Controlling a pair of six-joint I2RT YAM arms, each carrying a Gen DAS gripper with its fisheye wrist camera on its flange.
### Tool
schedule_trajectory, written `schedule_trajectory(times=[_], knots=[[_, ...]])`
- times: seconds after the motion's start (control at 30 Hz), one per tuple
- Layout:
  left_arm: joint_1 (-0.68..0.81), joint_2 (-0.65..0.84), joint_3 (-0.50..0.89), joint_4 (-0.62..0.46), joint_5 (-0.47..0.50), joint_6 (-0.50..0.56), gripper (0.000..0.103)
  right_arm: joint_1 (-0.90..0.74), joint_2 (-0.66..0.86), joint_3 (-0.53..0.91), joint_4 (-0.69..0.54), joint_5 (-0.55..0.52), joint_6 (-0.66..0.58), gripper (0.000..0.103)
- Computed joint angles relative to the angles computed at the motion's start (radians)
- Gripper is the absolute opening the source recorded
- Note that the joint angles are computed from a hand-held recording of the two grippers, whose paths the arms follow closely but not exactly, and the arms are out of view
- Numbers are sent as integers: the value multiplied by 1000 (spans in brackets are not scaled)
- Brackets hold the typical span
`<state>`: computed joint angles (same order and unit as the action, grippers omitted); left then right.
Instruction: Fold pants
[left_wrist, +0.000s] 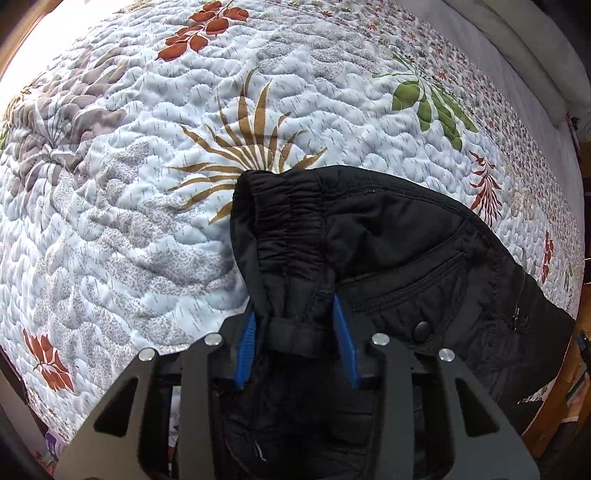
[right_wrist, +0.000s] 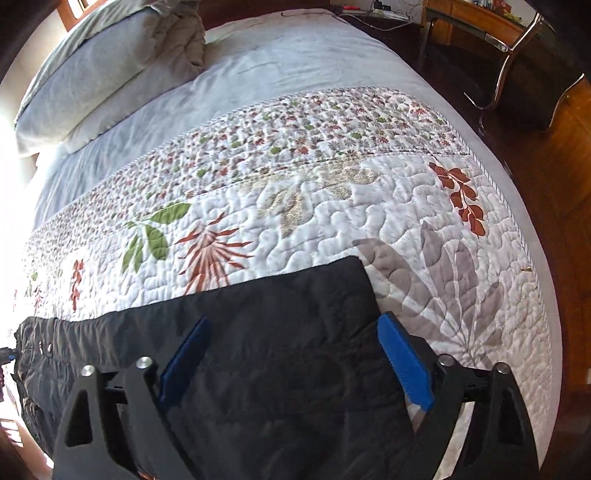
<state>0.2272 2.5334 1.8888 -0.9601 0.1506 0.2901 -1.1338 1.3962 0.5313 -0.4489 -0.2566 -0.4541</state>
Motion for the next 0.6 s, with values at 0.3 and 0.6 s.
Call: schedule_trajectory(times=[0.3, 0.6], knots=[[-61, 39, 36, 6, -52, -45, 37, 83, 309, 70, 205, 184, 26, 67], [-122, 30, 9, 55, -80, -118, 32, 120, 248, 25, 221, 223, -22, 19]])
